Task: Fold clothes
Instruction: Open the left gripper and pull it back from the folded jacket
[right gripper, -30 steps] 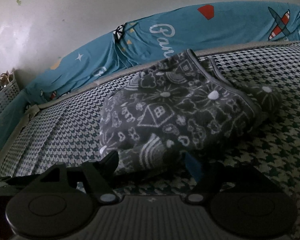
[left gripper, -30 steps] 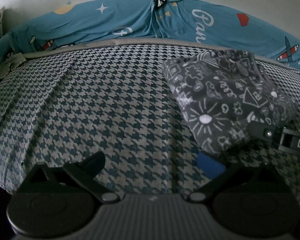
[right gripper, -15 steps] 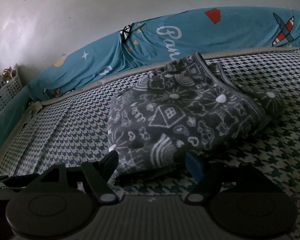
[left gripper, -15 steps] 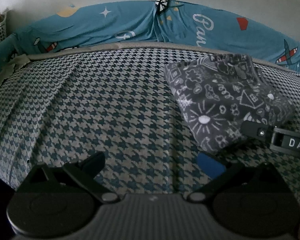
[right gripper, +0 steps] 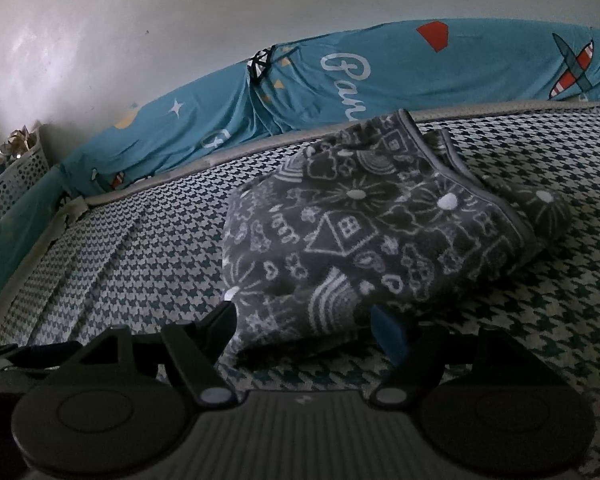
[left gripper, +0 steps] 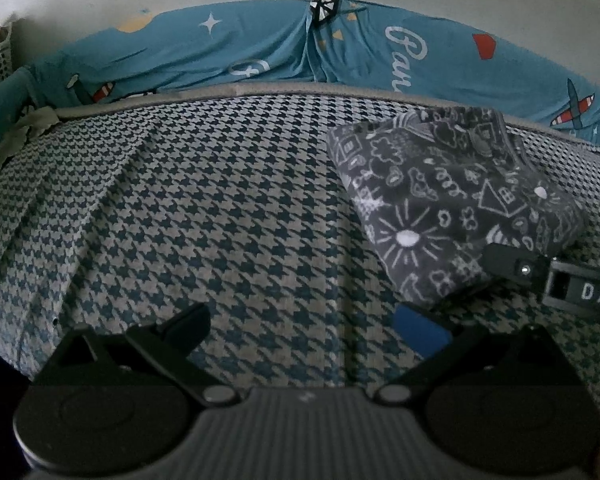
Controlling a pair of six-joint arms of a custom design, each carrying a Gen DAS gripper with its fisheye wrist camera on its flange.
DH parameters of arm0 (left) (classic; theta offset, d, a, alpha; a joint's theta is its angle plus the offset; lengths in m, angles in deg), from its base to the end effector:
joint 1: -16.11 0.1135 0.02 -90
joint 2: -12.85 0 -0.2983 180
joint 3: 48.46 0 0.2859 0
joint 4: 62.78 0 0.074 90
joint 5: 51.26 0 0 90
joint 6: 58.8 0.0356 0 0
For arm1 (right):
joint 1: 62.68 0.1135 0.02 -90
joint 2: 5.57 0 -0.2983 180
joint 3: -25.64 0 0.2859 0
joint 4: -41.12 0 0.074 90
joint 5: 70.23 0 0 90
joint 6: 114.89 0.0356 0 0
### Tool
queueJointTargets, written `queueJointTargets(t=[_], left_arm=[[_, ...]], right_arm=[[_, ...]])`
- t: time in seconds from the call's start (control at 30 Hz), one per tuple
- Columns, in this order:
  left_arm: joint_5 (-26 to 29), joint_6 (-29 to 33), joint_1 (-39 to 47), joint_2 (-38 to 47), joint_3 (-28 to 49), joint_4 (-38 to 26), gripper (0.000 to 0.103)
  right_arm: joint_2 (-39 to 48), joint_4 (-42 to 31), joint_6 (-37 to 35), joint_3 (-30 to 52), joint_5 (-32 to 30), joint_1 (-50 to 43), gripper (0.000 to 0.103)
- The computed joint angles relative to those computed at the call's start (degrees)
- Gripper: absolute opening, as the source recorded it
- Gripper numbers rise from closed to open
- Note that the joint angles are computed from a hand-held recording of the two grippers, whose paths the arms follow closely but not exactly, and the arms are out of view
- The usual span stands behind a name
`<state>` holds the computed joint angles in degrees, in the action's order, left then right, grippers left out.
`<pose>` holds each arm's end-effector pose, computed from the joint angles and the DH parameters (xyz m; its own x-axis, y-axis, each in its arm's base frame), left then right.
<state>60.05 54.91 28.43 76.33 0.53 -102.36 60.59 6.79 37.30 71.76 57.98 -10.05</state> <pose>0.2240 0.0357 0.2221 -0.7205 0.2261 -0.6556 0.3269 0.9445 -0.0335 0.1555 0.1674 0.2055 -0.5890 0.3738 -0.7165 0.2471 0.9275 0.2807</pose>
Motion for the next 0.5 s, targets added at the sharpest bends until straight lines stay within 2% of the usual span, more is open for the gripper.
queueJointTargets(t=[0.5], left_arm=[[-3.09, -1.13, -4.51, 5.24, 0.21, 3.64, 0.103]], right_arm=[[-5.92, -3.01, -4.29, -1.24, -4.76, -6.51, 0.076]])
